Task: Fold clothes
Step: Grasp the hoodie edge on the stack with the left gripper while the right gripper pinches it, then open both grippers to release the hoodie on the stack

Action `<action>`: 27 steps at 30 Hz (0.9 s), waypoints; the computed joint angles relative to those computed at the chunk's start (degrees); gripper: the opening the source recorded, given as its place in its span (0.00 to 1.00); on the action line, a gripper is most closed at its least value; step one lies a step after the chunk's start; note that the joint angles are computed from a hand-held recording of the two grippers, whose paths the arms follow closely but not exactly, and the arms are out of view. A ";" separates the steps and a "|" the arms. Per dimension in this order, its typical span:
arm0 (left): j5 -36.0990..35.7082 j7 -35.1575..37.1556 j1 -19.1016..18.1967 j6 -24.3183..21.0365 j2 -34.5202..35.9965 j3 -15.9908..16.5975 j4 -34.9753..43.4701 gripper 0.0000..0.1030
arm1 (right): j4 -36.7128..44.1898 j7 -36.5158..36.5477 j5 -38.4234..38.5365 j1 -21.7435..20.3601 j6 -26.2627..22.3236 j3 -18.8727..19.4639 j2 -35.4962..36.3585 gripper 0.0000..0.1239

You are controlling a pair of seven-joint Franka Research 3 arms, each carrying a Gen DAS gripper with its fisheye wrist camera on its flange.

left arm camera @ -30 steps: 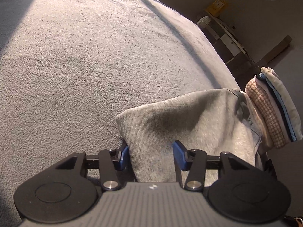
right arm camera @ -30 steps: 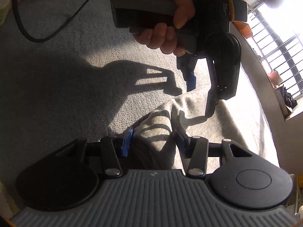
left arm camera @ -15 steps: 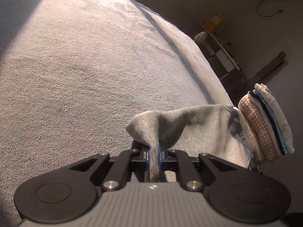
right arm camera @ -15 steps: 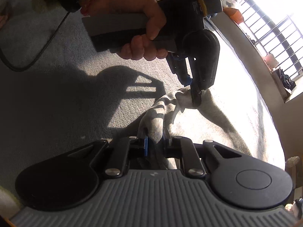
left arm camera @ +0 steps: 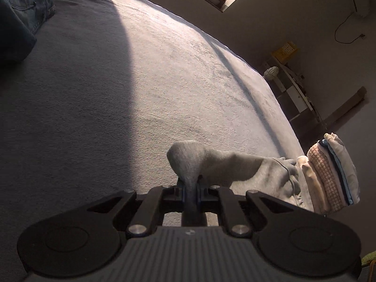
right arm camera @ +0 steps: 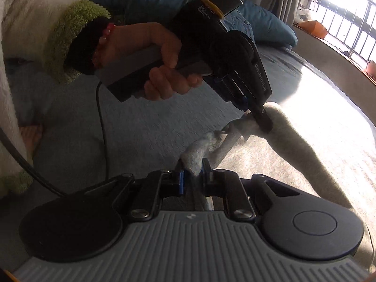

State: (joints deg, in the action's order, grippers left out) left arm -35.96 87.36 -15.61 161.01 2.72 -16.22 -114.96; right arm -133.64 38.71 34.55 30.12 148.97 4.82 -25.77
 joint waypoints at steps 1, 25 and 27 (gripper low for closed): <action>2.77 -1.89 0.65 -1.05 -2.44 0.98 -2.10 0.09 | 1.88 -1.39 3.31 2.33 -0.03 -0.80 2.13 0.09; 42.77 -29.11 5.52 0.51 -21.48 4.26 -22.31 0.81 | -1.56 22.73 21.59 -6.75 9.41 1.73 -1.26 0.48; 44.79 -31.04 5.27 0.83 -20.71 3.62 -20.32 0.83 | -7.44 31.78 17.10 -10.92 13.20 3.72 -6.86 0.48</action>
